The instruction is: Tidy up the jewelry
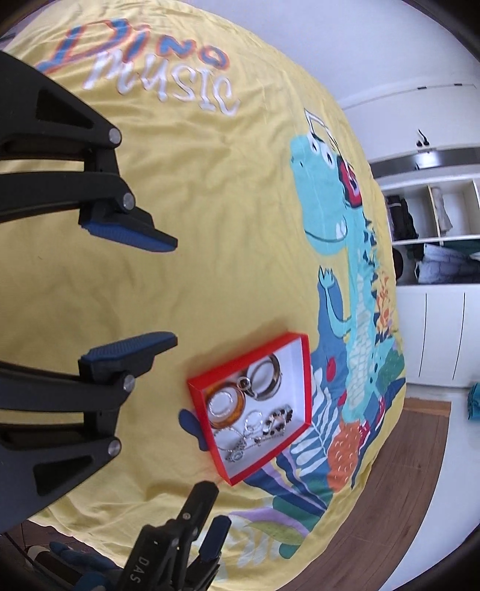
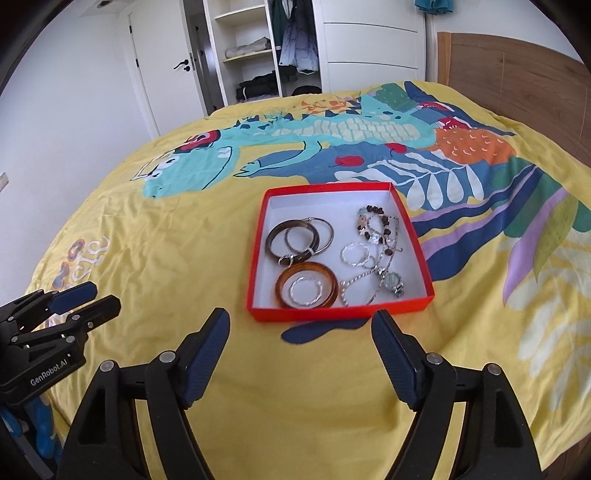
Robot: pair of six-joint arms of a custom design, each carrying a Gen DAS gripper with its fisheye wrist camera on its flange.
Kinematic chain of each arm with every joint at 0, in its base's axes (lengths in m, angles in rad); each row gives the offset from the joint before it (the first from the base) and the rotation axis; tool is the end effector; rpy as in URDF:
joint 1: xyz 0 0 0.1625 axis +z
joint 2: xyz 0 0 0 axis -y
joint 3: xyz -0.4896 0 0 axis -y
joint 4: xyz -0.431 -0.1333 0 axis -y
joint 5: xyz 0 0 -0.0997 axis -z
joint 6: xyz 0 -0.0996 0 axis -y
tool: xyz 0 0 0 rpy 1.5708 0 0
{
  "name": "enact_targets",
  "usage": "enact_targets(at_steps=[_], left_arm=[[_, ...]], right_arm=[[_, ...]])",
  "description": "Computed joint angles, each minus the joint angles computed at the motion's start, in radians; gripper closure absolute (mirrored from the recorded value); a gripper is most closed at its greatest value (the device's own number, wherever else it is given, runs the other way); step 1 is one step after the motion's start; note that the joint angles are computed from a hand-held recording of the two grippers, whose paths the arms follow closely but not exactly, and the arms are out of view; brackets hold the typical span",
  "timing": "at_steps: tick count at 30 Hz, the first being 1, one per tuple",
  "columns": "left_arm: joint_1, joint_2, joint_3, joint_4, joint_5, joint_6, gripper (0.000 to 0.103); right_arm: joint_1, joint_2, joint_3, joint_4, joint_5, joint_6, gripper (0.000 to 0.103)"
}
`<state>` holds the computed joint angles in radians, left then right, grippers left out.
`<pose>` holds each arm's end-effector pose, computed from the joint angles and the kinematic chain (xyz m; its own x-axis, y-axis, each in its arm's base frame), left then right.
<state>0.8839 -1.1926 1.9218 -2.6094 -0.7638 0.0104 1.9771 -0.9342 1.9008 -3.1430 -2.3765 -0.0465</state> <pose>-0.2333 -0.6081 0.2951 -0.6679 0.2762 -0.6910 0.6110 0.7337 -0.2973 0.3162 -0.5794 0.2015 -0.7825 0.0682 0.6189 -0.3617 0.7592 -0.5411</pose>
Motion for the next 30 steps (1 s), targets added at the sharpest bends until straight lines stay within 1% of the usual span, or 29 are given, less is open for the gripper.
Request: enact_targets(at_steps=[4,7,9,12,17,21,23,30], left_arm=[[-0.008,-0.069,0.042,0.05,0.046,-0.068,0.06],[-0.012,-0.122,0.073,0.086,0.074,-0.111,0.059],[-0.014,-0.153,0.088,0.111,0.084,-0.138,0.055],[-0.024,-0.191,0.111,0.129,0.102,-0.175,0.055],[-0.052,-0.235,0.155,0.116,0.147,-0.2,0.055],[-0.076,-0.272,0.187,0.105,0.184,-0.212,0.055],[-0.083,-0.286,0.194,0.115,0.2,-0.222,0.055],[-0.11,-0.33,0.218,0.135,0.241,-0.245,0.055]], right_arm=[[0.034,-0.007,0.024,-0.004,-0.015,0.023,0.019],[0.056,-0.011,0.041,-0.009,-0.022,0.033,0.018],[0.071,-0.013,0.051,-0.008,-0.029,0.038,0.017],[0.093,-0.015,0.068,-0.008,-0.035,0.055,0.015],[0.125,-0.019,0.086,-0.003,-0.041,0.071,0.01],[0.151,-0.023,0.096,-0.003,-0.055,0.068,0.007],[0.16,-0.025,0.1,-0.012,-0.062,0.062,0.004],[0.19,-0.023,0.106,-0.036,-0.09,0.065,0.001]])
